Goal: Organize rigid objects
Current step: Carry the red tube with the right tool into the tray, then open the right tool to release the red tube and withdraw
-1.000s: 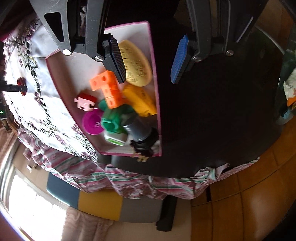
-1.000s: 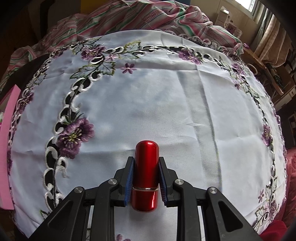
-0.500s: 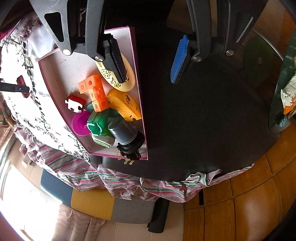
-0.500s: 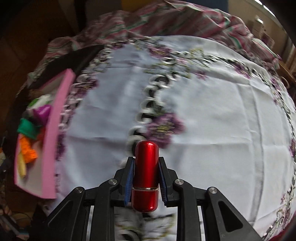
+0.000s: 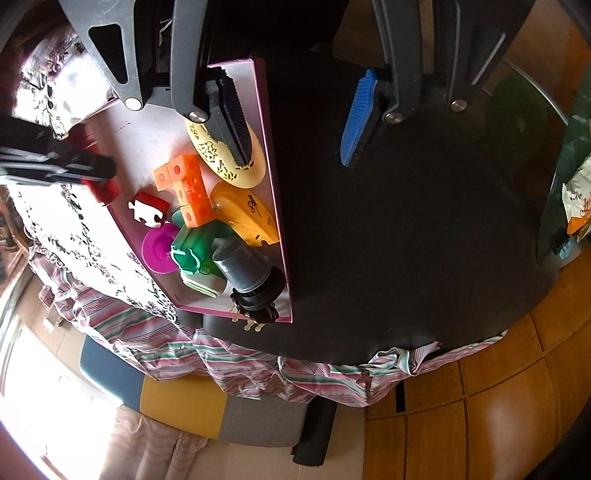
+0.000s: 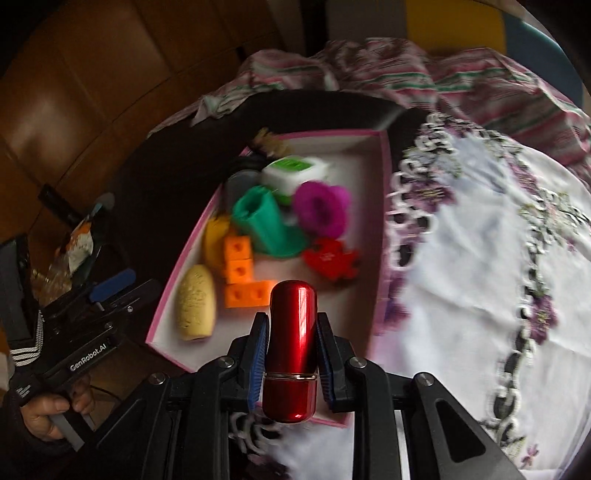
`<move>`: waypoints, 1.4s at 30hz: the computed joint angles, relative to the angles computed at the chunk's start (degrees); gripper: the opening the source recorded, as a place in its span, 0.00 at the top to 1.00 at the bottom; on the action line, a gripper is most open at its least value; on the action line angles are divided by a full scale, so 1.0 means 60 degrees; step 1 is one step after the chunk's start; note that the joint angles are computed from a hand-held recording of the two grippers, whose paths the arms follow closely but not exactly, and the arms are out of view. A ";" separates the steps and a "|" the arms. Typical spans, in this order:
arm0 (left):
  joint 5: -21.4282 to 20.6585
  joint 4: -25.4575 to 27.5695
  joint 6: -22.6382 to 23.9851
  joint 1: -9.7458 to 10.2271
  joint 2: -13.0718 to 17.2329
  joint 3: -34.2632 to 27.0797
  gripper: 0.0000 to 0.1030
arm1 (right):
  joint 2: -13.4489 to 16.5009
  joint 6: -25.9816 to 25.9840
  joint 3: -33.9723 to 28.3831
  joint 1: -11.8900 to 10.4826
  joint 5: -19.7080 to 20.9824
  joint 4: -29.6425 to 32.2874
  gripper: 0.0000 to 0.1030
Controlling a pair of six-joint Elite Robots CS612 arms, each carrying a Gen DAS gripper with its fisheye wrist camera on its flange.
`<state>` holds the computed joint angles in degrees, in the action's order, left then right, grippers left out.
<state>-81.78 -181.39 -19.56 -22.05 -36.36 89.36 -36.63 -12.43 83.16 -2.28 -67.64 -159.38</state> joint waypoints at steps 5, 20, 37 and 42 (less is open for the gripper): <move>-0.0062 0.0084 -0.0006 0.0026 0.0029 -0.0024 0.50 | 0.0275 -0.0640 -0.0332 0.0221 0.0003 0.0598 0.76; -0.0126 0.0170 0.0023 0.0015 0.0053 -0.0068 0.50 | 0.0325 -0.0754 -0.0289 0.0098 0.0611 0.0908 0.69; 0.0201 -0.0189 0.0276 -0.0100 -0.0057 0.0096 0.45 | 0.0077 -0.1304 0.0454 0.0245 -0.0466 -0.0628 0.74; 0.0314 -0.0363 0.0287 -0.0115 -0.0116 0.0192 0.41 | 0.0083 -0.1417 0.0562 0.0339 -0.0957 -0.1108 0.74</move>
<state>-79.90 -183.57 -17.83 -22.74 -37.05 90.51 -36.14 -20.94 86.53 -0.25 -73.38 -166.03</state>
